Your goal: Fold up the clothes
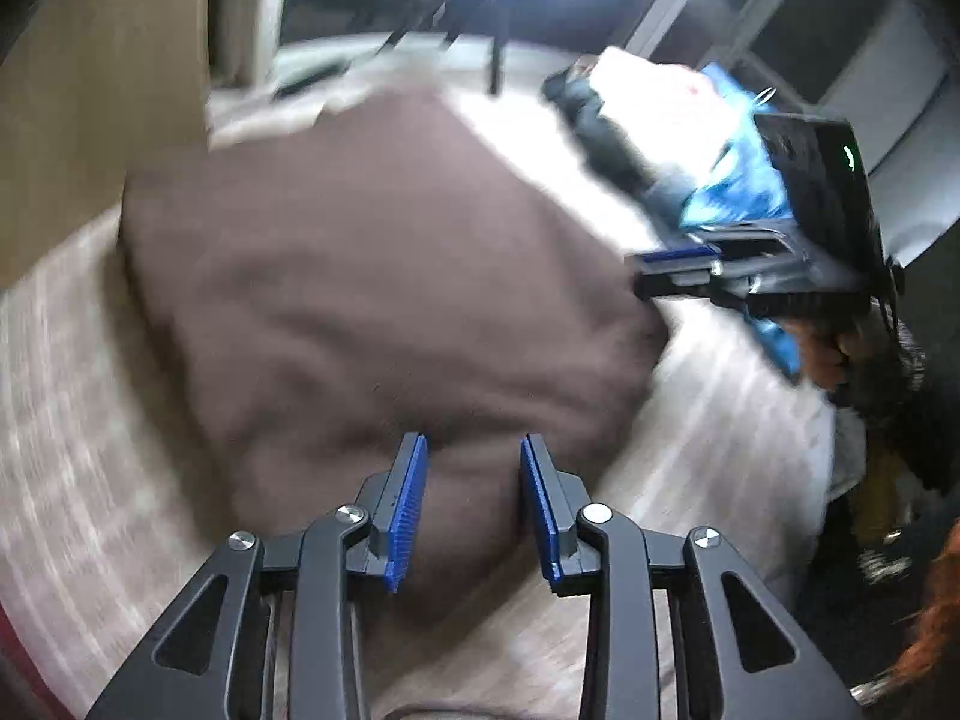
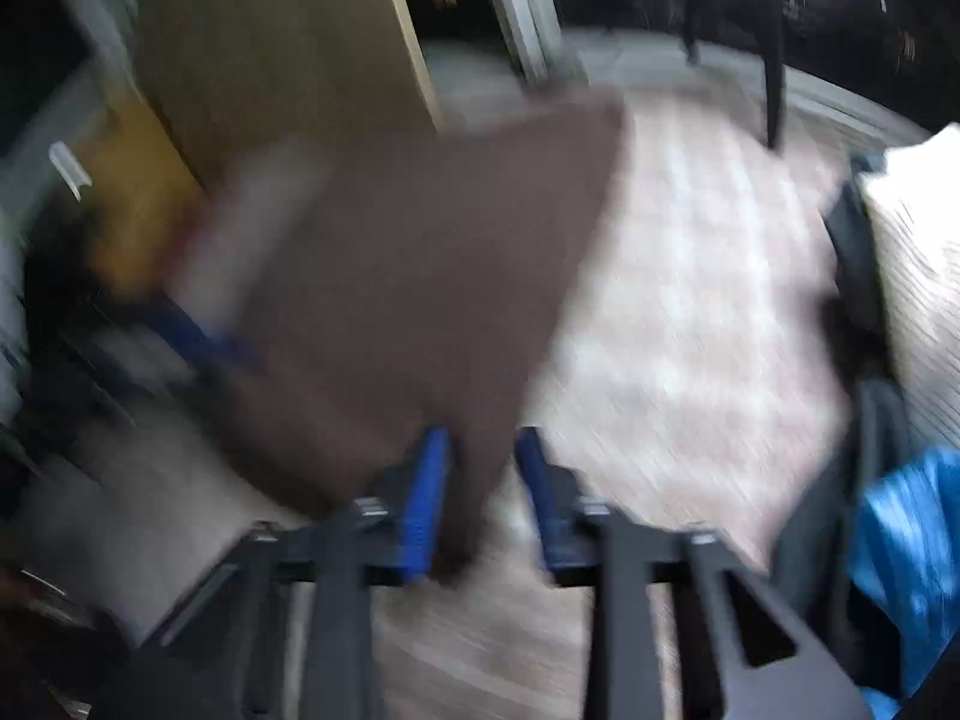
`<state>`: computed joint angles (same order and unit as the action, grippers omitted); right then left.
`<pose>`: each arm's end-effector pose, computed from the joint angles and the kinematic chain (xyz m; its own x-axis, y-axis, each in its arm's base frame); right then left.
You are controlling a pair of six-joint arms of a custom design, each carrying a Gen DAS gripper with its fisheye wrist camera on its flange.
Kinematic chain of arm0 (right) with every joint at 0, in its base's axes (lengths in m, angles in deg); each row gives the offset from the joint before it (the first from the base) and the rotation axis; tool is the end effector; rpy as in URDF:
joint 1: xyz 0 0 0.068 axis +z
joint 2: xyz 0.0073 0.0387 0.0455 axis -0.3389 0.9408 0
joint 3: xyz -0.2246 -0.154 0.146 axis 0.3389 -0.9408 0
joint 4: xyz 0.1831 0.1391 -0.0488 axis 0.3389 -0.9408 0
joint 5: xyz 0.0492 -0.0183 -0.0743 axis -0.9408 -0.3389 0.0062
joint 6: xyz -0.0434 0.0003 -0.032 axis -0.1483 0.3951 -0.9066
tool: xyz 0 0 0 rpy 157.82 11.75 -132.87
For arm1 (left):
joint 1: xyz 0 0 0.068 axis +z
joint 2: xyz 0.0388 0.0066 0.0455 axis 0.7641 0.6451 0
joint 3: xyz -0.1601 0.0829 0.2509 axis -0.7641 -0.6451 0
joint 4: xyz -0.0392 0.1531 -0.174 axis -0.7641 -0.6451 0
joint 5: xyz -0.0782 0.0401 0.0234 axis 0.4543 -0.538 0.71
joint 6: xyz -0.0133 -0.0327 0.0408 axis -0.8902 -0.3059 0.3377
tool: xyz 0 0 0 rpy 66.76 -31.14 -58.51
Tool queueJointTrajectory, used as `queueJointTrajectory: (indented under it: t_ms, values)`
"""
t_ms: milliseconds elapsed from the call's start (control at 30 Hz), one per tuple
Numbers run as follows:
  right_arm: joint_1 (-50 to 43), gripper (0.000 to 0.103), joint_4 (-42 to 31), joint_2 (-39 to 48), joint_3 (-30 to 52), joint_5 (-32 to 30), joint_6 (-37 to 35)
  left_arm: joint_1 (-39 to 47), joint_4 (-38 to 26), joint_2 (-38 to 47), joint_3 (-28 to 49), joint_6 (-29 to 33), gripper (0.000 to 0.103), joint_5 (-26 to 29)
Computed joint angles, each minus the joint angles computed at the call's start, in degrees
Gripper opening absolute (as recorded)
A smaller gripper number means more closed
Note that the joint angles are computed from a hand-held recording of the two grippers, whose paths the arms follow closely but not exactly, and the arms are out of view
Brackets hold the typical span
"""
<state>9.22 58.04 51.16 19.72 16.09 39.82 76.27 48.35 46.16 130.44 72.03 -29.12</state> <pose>0.1534 0.0915 0.1563 -0.8667 -0.2826 -0.4110 -0.3930 0.8943 0.2138 0.2239 0.0901 0.1444 -0.8238 0.3772 -0.4231 0.5268 0.7850 -0.3259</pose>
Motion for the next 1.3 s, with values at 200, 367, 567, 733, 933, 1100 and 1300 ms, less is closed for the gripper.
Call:
queueJointTrajectory:
  t_ms: [200, 367, 567, 733, 933, 1100, 1300]
  values:
    - [-6.5, 0.019, -9.6, -8.5, 6.6, 1.8, -1.9, 5.7, -8.9, -0.9, 9.5, 1.1, 0.032, 2.9]
    - [-1.9, 0.019, -1.3, 2.7, 16.3, 1.5, -2.2, 2.6, -3.3, 5.0, 19.6, -9.6, 0.032, 5.0]
    - [-2.1, 0.019, 1.6, 28.5, 29.8, -1.0, -4.3, -2.7, 9.1, 17.2, 23.3, -19.1, 0.046, -5.3]
    - [-8.5, 0.055, 5.7, 22.3, 25.9, -2.2, -3.0, 1.8, 12.5, 15.2, 23.4, -26.8, 0.053, 0.7]
    - [-12.0, 0.073, 4.0, 28.0, 30.5, -0.7, -1.7, -2.4, 16.3, 20.6, 29.0, -31.6, 0.062, -1.4]
    - [-10.2, 0.026, 5.5, 33.1, 33.5, -2.0, -0.5, -2.4, 15.3, 22.6, 30.3, -30.5, 0.015, 0.6]
    - [-9.0, 0.015, 5.8, 27.0, 31.9, -2.5, -3.2, -0.4, 17.1, 17.4, 26.7, -28.6, 0.014, 1.5]
